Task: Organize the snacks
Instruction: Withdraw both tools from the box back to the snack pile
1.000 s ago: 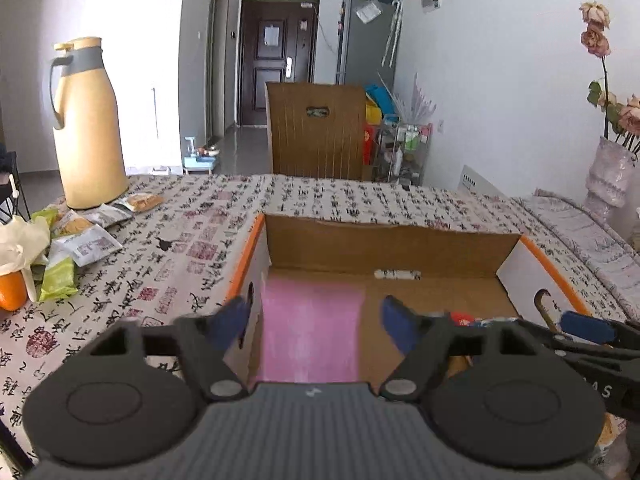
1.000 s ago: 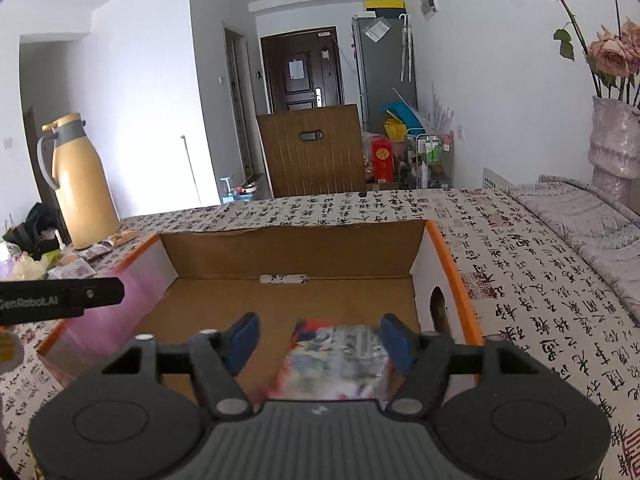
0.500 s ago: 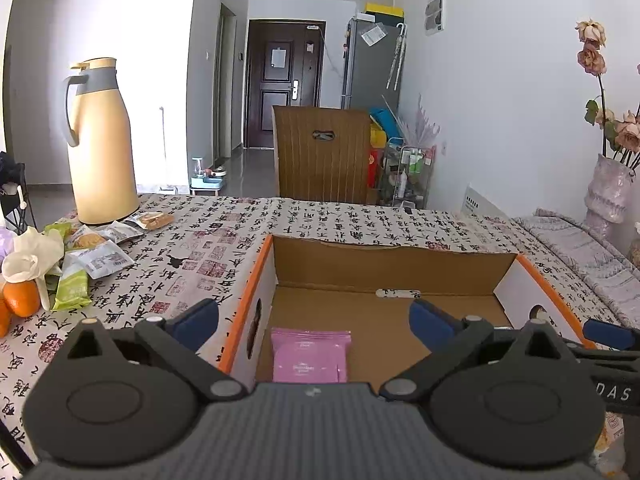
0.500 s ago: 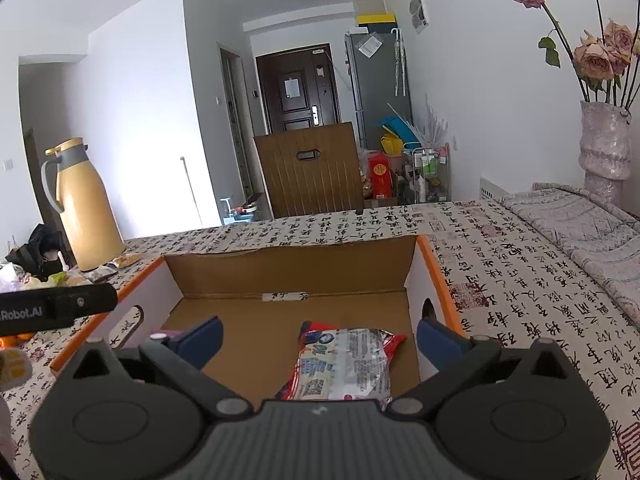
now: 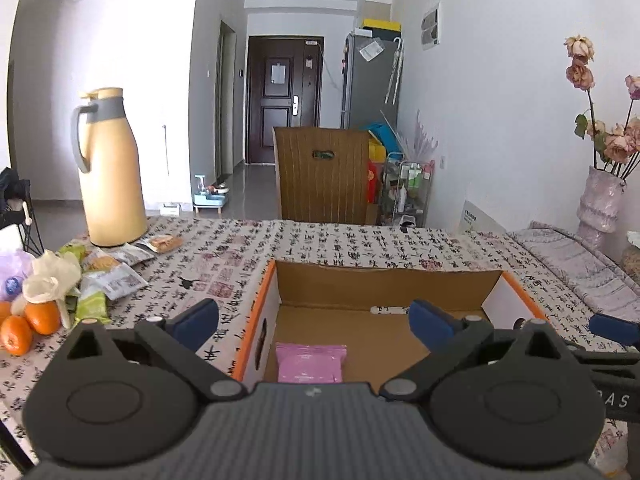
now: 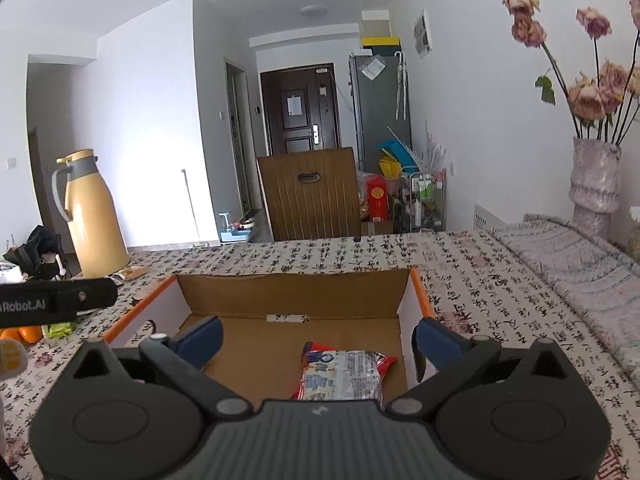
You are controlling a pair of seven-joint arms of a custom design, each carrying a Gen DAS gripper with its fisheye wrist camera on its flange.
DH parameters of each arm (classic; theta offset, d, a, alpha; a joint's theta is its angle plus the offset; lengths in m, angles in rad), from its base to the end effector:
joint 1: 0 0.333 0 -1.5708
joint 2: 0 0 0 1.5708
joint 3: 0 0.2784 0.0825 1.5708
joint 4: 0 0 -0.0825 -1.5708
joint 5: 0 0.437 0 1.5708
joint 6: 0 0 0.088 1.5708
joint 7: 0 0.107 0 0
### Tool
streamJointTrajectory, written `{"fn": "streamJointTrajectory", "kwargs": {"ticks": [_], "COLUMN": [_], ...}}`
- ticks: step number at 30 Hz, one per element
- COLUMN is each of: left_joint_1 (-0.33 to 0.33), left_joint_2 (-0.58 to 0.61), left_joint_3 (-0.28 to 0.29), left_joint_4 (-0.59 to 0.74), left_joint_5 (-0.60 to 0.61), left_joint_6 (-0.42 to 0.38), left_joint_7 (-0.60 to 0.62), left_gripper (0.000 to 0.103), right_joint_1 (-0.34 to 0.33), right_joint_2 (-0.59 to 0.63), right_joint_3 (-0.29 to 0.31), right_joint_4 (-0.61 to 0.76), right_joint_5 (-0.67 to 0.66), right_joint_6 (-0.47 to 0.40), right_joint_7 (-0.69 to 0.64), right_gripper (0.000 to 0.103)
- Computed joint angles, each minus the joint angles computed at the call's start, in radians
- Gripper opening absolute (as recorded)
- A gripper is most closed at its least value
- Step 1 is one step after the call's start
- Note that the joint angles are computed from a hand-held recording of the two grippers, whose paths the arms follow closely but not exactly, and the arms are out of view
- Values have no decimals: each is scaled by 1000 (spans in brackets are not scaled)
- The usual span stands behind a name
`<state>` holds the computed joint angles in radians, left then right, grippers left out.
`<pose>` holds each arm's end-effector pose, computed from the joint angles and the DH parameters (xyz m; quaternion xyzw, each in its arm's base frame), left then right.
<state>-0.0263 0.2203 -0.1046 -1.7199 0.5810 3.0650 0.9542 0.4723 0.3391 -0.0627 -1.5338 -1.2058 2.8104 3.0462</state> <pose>0.6974 -0.1296 0.5286 -0.5806 0.6104 -0.4059 0.3543 0.6593 0.3421 0.4942 -0.5697 0.6066 -0.3510 0.4292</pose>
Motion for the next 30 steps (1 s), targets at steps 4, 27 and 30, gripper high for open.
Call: {"fn": "streamJointTrajectory", "kwargs": {"ticks": [4,27,30], "left_joint_1": [-6,-10,-28], "left_joint_2": [-72,-441,-468], "left_joint_3": [17,62,88], "left_joint_4": [-74,-564,-615], "left_joint_5": [36,-86,-92], "left_joint_6": [13,111,135], "left_joint_7": [-41,57,71], "left_gripper": [103,103,103], "right_joint_1": [14,-103,-115], "right_joint_2": [-72,-436,-476], "right_joint_3": [1,201,219], "right_joint_4": [-73,-526,-578], "right_joint_5": [-72,-245,-239], "right_joint_6": [-11,-70,-83], "right_joint_7": [68,324,334], "right_gripper": [103,103,103]}}
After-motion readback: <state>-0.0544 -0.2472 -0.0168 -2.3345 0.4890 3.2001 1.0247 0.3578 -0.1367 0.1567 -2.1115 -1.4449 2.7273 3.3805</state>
